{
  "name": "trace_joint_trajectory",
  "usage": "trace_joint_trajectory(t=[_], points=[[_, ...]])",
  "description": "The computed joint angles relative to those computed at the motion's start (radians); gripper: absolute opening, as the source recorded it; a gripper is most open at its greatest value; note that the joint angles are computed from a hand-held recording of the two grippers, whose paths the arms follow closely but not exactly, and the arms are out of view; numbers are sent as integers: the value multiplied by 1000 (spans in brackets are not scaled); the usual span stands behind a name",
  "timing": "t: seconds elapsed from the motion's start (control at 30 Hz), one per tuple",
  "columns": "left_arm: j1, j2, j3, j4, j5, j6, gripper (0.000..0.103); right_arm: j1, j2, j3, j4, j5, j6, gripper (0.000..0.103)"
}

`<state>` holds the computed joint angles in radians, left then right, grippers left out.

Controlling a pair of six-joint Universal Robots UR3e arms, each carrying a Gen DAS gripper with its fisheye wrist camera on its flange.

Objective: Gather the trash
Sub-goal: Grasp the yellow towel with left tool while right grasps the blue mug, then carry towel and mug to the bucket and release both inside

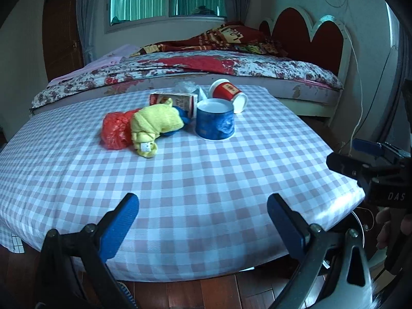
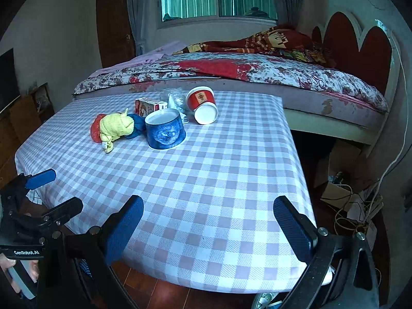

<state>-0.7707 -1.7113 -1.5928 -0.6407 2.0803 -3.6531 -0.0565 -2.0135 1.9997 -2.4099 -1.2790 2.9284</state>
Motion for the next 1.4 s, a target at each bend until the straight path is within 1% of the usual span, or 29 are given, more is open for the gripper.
trace_joint_trajectory(t=[0.13,0.2,0.23,0.33,0.37,0.43,0.53,0.6,0.7,0.8,0.9,0.97,1.0,1.03,1.07,1.1,1.17,1.23,1.4], points=[[75,55,-77,20,-30,11,100,111,116,-30,-103,-70,37,102],[120,78,-108,40,-56,35,100,196,186,-49,-192,-164,41,102],[144,88,-121,57,-70,51,100,225,220,-67,-221,-192,39,102],[223,96,-133,91,-116,108,98,267,342,-175,-229,-212,58,102],[252,88,-125,95,-140,130,92,278,390,-226,-218,-219,69,102],[309,64,-104,97,-197,168,85,290,484,-336,-174,-203,63,102],[362,15,-65,104,-247,211,80,337,638,-532,-97,-259,54,102],[385,-19,-37,114,-271,229,80,348,723,-658,-28,-281,71,102],[405,-71,11,120,-289,249,79,340,825,-800,34,-263,78,102],[415,-113,52,122,-303,264,80,337,921,-936,106,-231,61,102],[424,-151,95,106,-320,281,76,339,1008,-1056,161,-222,48,102],[425,-171,121,89,-319,279,75,336,1038,-1092,175,-208,41,102],[430,-175,128,79,-332,276,73,334,1044,-1097,173,-203,38,101],[435,-178,136,68,-345,278,66,332,1046,-1096,168,-193,41,98],[436,-181,146,55,-353,279,55,327,1048,-1097,168,-181,44,93],[437,-185,155,43,-361,284,50,323,1045,-1092,167,-170,47,76],[438,-185,157,36,-373,286,41,318,1025,-1065,159,-151,54,77],[436,-160,121,66,-382,287,37,311,985,-1009,136,-129,58,76],[398,-97,60,95,-352,276,37,300,829,-809,40,-121,51,76]])
